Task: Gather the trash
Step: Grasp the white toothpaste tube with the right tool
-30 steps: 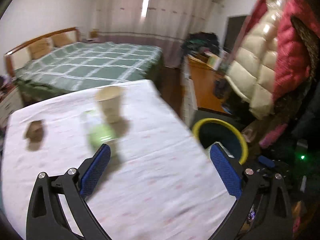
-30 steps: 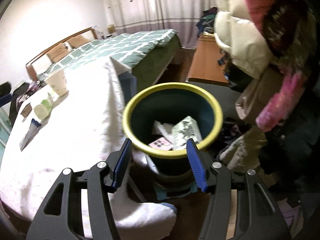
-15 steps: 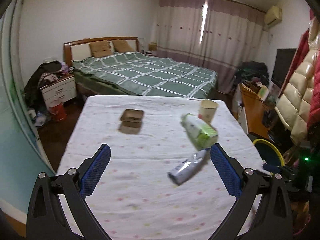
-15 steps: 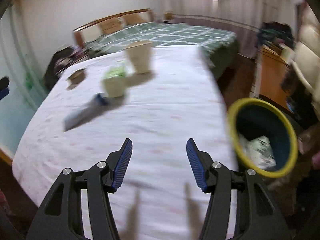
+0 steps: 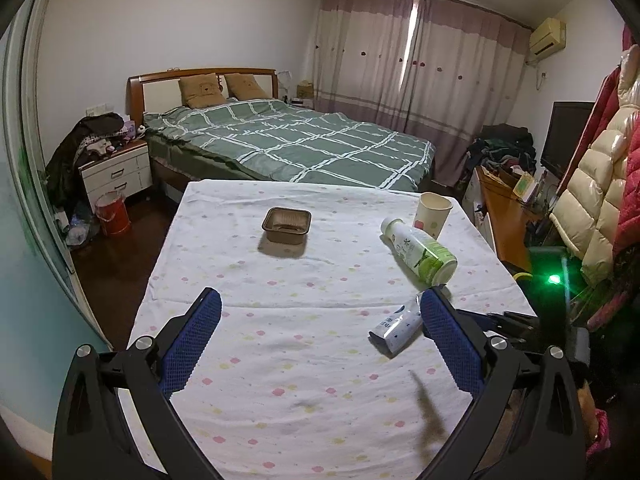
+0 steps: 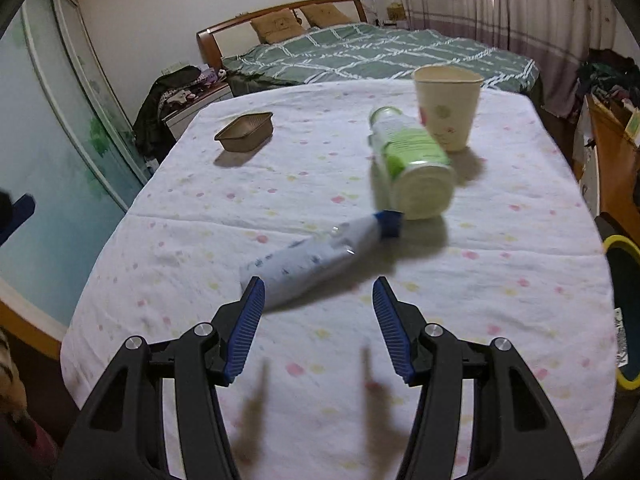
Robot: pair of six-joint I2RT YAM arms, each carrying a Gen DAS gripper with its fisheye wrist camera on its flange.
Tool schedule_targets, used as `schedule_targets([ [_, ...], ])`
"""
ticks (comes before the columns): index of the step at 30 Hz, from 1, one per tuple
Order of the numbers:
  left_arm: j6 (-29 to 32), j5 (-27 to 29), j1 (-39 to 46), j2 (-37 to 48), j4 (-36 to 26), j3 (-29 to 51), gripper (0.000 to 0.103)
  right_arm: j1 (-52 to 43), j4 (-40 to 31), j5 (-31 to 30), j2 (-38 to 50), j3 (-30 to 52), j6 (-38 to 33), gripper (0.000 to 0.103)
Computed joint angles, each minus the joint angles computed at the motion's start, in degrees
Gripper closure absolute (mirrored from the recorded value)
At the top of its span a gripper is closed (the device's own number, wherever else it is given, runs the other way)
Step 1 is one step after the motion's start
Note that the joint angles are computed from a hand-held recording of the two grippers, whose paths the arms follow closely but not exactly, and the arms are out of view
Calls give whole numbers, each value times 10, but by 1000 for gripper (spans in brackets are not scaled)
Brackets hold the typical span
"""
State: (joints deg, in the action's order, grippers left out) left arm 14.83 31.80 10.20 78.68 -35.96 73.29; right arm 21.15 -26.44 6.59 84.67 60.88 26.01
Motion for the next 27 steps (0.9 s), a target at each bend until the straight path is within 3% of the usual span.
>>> schedule_targets([
  [8,12,29,14,24,-6,13,5,-14,-23,-16,94,80,20,49],
  [19,8,33,14,40,-1,15,5,12,-90,16,220,237,-27,49],
  [27,3,34,23,54,6,19,5,41,-100,20,247,263,-53,53],
])
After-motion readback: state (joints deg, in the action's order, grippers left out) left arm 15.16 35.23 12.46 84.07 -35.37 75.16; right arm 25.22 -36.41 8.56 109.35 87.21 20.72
